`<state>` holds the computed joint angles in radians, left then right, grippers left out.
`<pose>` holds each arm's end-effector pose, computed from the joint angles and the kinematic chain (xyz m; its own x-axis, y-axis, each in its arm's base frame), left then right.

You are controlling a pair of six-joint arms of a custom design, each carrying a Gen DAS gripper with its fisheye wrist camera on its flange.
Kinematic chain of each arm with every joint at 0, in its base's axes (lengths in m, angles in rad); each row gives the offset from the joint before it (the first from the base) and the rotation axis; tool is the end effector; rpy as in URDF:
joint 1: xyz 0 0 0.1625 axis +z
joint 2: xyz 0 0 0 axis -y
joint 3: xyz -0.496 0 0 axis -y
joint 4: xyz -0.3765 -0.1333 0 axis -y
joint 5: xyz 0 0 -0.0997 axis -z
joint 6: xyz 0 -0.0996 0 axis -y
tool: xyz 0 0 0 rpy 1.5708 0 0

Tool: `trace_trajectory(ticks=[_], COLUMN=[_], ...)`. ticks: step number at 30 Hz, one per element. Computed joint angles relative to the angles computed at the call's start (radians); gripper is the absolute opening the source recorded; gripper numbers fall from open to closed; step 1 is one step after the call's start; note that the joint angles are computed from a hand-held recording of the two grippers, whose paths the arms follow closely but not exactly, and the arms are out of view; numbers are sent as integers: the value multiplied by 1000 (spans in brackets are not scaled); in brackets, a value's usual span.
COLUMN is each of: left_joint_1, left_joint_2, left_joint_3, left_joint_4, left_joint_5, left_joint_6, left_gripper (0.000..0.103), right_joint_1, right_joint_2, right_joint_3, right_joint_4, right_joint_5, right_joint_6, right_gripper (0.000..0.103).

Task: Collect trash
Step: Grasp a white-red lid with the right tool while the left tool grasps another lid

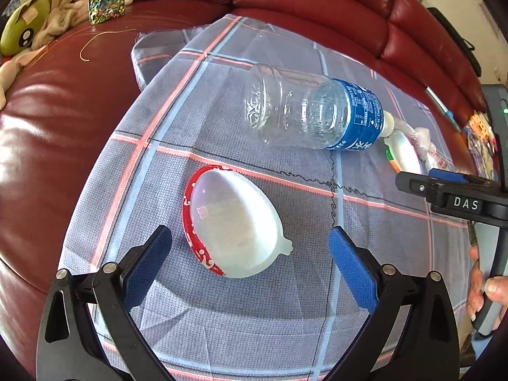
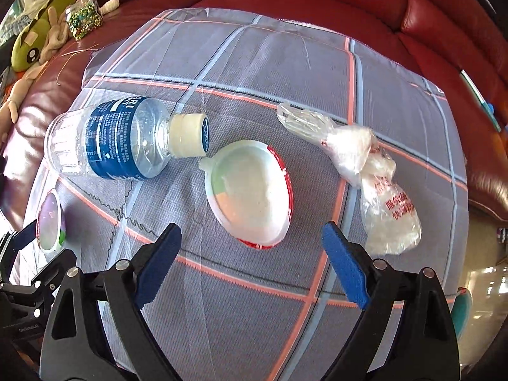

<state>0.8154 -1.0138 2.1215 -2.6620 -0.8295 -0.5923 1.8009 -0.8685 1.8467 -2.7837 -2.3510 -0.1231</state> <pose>-0.2166 -0.5225 0.1716 -0.8219 0.0199 -0.5694 0.2732 0.8907 -0.3632 0.2085 -0.6127 0.1832 -0.6966 -0.1191 0.7075 -0.3097 0.9394 -0.1468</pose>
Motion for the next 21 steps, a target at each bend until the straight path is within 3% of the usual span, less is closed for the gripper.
trace_trajectory(ticks=[4,5,7,8,10,21], left_joint_1=[12,11,13,13,14,7], left_joint_2=[9,11,13,14,14,-16], left_joint_3=[-9,-10,-12,-13,-14,14], left_joint_4=[-7,-10,-9,-8,-7,-18], left_joint_5=[-4,0,1,3,3,-7], left_joint_6=[12,15,20,21,22,4], left_gripper=[99,99,99,99,99,97], right_joint_1=[-8,-11,-13,-15,-9,-11], right_joint_2=[23,26,33,32,36,-63], right_joint_3=[-29,-33,-40,-38,-30,96], right_joint_4=[6,7,11,10,-15,-12], right_joint_5=[-11,-9,-10,1,-13,95], right_joint_6=[-18,-20,-27,-30,-45,62], right_gripper=[79,75,53,50,49,49])
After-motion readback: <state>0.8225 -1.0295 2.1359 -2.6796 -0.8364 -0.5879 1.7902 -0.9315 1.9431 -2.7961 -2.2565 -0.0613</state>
